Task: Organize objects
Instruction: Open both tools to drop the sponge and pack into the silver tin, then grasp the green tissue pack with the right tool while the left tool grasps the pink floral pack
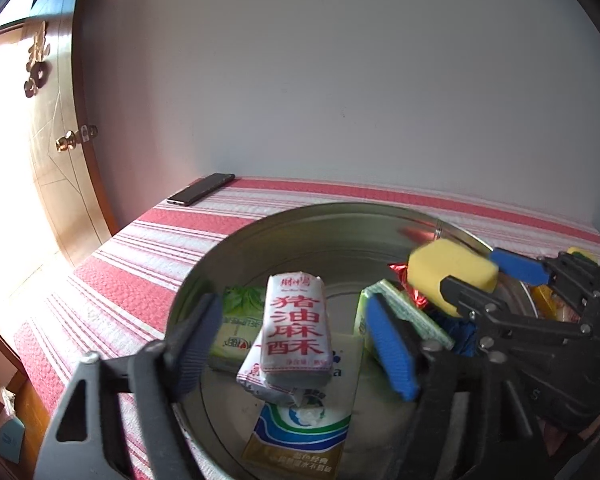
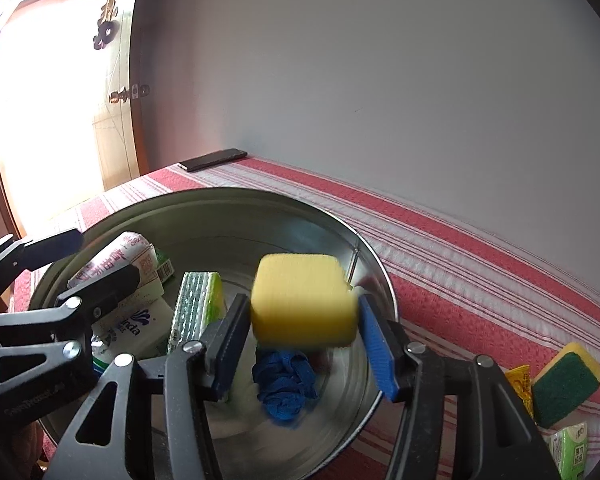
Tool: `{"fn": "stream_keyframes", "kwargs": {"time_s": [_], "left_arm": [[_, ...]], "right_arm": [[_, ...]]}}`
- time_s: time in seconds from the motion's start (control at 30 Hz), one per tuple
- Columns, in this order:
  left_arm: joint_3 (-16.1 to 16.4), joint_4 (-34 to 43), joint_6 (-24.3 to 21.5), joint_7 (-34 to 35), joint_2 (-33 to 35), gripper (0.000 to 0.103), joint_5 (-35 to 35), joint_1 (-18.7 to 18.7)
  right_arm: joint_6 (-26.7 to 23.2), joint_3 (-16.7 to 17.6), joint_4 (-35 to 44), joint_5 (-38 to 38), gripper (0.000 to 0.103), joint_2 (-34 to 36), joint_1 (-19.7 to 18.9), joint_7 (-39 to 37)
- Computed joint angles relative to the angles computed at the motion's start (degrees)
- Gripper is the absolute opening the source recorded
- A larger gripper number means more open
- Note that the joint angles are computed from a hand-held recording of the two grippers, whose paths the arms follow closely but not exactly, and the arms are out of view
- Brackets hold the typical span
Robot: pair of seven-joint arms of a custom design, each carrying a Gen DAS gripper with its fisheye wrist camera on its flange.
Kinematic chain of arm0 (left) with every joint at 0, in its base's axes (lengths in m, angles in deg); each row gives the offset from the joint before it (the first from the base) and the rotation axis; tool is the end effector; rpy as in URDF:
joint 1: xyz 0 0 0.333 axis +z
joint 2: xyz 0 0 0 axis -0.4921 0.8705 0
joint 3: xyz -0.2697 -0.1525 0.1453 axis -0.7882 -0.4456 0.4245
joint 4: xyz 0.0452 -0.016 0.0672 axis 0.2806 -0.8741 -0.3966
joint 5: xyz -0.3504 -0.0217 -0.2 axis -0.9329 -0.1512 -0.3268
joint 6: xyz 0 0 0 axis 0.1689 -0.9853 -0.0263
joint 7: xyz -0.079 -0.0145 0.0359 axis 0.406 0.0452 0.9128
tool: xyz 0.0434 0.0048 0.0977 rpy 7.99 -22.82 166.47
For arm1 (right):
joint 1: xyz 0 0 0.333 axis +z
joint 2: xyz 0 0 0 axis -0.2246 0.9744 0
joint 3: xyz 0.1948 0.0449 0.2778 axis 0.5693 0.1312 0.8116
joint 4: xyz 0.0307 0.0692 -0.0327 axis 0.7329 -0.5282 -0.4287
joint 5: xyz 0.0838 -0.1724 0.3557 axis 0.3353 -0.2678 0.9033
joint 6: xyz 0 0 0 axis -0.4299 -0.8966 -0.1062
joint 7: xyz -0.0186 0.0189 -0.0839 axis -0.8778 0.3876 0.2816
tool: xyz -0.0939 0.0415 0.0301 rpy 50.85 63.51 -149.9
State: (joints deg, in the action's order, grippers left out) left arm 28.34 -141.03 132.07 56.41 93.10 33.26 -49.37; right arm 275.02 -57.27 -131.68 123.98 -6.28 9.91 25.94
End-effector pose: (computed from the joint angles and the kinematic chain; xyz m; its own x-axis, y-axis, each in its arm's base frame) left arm 0.6763 -0.2949 0.4473 -0.3008 -0.9528 -0.0413 -0.4865 0.1906 -0.8526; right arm 0.6932 0.0971 0.3843 0.0274 -0.9981 0.0543 -0.5367 -0.0606 -0.8416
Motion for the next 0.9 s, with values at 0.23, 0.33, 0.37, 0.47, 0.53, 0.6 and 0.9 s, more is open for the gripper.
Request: {"fn": "stream_keyframes", "kwargs": {"time_s": [0.23,0.33,0.37,0.47,0.53,0.6,0.9], "left_arm": [[1.1,0.04,0.68,-1.97,-0.06,0.096,1.0,-0.59],[3.25,0.1,1.2,-4.7,-0.19,0.102,2.77,-2.15],[3.24,0.05,1.21,-5.06,-0.26,0.103,3.03,-2.1],[3.91,0.0,1.09,-7.15,-0.44,0.103,4.18,-2.5],[4.44,0.03,1.02,-8.95,-0.59,0.103,5.21,-2.85],[4.38,-0.14,0.97,-10.41,-0.87,0.103,6.04,-2.77],[8.71,0.74,3.51,-26.37,-2.66,0.103,22.77,-8.01]], "right_arm": [[4.59,8.4,-3.04,-1.61,0.067,-2.0,-7.38,0.64],[6.1,11.49,-4.09,-3.02,0.067,-2.37,-10.26,1.88],[6.78,12.99,-4.71,-4.03,0.067,-2.57,-11.7,2.71],[8.52,16.43,-6.46,-7.58,0.067,-3.1,-15.24,5.45],[9.91,17.87,-8.01,-9.83,0.067,-3.62,-16.82,7.54],[10.49,17.82,-8.59,-10.98,0.067,-3.79,-17.0,8.77],[17.88,15.65,-18.39,-13.56,0.067,-8.7,-18.27,13.76]]}}
